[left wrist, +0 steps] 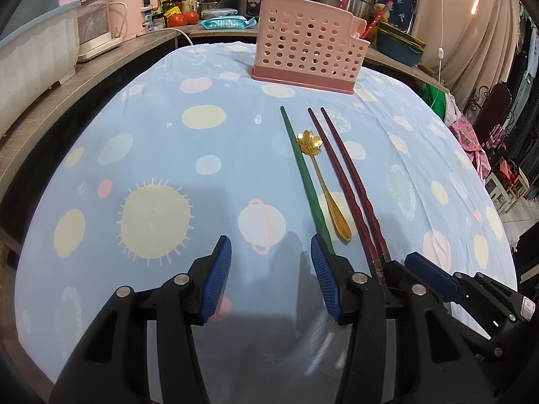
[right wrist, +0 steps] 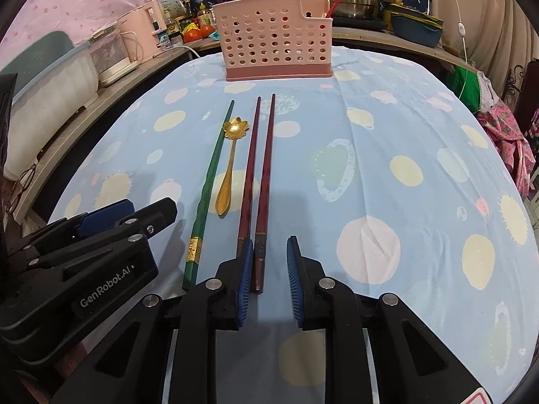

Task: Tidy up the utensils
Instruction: 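Move the left tool to the green chopstick while the right tool moves to a dark red chopstick, then close the left tool on the green chopstick while the right tool closes on the dark red one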

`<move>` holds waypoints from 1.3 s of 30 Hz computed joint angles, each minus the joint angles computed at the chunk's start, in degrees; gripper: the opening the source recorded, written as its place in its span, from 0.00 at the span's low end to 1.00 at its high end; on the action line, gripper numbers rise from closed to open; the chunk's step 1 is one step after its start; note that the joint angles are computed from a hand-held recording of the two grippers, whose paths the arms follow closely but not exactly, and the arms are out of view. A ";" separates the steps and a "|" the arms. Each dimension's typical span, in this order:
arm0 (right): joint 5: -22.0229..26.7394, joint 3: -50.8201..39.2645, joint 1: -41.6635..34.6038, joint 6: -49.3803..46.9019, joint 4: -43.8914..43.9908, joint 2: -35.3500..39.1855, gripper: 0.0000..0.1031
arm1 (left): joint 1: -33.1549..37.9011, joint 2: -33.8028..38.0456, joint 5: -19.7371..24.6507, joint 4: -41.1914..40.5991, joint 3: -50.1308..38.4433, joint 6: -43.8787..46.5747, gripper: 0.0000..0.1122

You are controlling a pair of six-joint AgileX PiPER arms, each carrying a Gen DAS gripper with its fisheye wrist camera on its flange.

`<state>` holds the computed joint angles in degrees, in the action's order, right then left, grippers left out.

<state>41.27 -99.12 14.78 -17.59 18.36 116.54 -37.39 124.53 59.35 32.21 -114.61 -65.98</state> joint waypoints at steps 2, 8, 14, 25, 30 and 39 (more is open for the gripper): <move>0.48 -0.28 0.06 0.06 -0.20 0.51 0.18 | 0.02 0.21 0.06 -0.36 -0.23 0.31 0.42; 0.22 -0.07 -0.57 -0.23 0.19 0.68 0.10 | -0.18 0.46 -0.21 -0.90 -0.62 0.89 0.42; -0.31 -0.12 -2.05 1.06 -0.58 0.86 0.07 | -0.50 0.80 -0.94 -2.13 -1.07 2.03 0.42; -0.39 0.12 -2.92 0.89 0.28 0.80 0.07 | -1.90 4.00 0.93 -2.21 -5.29 4.72 0.42; -0.44 0.21 -2.94 0.83 0.31 0.77 0.07 | -2.40 4.42 2.13 -1.01 -5.81 5.03 0.28; -0.62 0.49 -3.00 0.63 0.52 0.66 0.07 | -2.45 3.14 0.93 -0.68 -3.50 4.74 0.07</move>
<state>40.65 -98.63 11.78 -16.97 18.89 117.20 -39.84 127.67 60.28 31.54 -118.11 -61.24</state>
